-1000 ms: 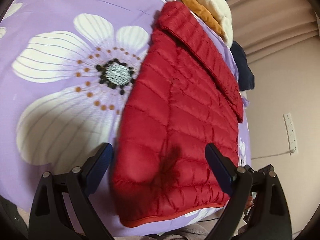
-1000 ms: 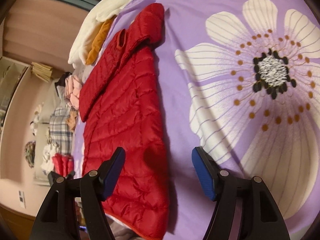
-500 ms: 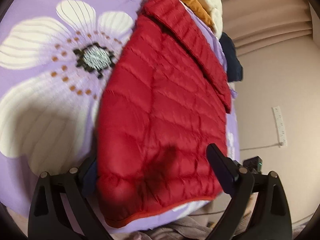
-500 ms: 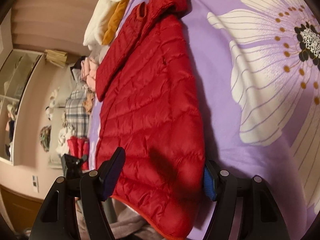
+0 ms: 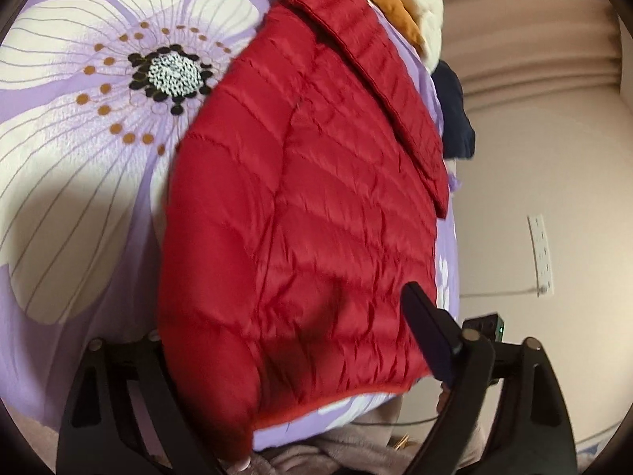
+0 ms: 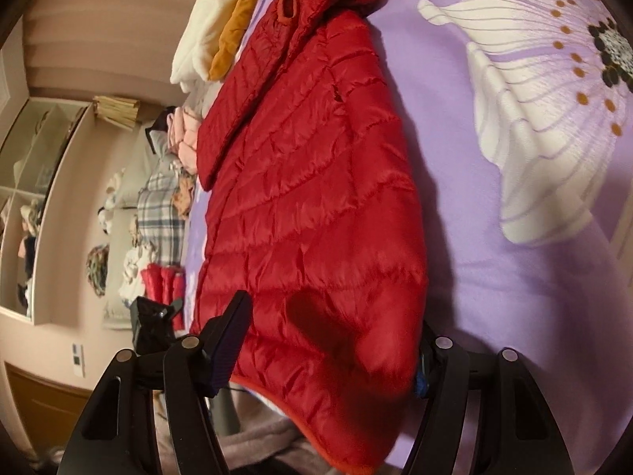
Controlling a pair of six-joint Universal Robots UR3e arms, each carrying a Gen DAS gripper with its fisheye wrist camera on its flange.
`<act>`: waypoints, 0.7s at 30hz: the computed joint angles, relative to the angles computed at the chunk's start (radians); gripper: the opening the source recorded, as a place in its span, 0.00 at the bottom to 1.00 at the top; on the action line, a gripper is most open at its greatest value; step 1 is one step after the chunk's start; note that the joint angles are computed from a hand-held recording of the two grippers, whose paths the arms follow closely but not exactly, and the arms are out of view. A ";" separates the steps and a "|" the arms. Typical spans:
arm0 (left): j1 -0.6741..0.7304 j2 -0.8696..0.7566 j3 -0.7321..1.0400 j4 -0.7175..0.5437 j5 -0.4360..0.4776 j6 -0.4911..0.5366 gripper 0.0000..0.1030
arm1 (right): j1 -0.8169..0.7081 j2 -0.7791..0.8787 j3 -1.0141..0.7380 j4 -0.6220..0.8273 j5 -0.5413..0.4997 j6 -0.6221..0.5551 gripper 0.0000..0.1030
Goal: Fold large clothes
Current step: 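Grasp the jacket hem with the right tool while the left tool grasps it too, then lift the hem with both tools and fold it toward the collar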
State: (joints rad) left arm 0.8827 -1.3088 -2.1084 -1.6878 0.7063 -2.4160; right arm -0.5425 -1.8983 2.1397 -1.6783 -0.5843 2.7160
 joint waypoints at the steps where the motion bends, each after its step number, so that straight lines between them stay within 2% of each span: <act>1: -0.007 0.000 0.000 0.014 0.000 -0.014 0.82 | 0.013 0.005 0.002 -0.033 -0.002 0.022 0.67; 4: -0.020 0.002 0.002 0.048 0.019 -0.040 0.71 | 0.028 0.004 0.005 -0.074 -0.009 0.042 0.67; 6: -0.017 0.004 0.001 0.052 0.028 -0.045 0.62 | 0.029 -0.008 0.010 -0.084 -0.017 0.040 0.63; 7: -0.014 0.007 0.000 0.056 0.036 -0.049 0.58 | 0.030 -0.015 0.013 -0.092 -0.025 0.041 0.59; 9: -0.007 0.003 -0.001 0.072 0.056 -0.062 0.43 | 0.043 -0.023 0.022 -0.129 -0.039 0.075 0.54; 12: -0.004 0.004 -0.013 0.112 0.082 -0.093 0.29 | 0.047 -0.036 0.030 -0.157 -0.059 0.093 0.42; 13: -0.011 0.004 -0.014 0.134 0.092 -0.111 0.27 | 0.054 -0.037 0.033 -0.178 -0.071 0.106 0.35; 17: -0.058 0.050 -0.017 0.217 0.133 -0.156 0.18 | 0.091 -0.057 0.026 -0.255 -0.101 0.137 0.21; 21: -0.067 0.132 -0.002 0.201 0.114 -0.116 0.13 | 0.091 -0.091 0.027 -0.310 -0.067 0.145 0.18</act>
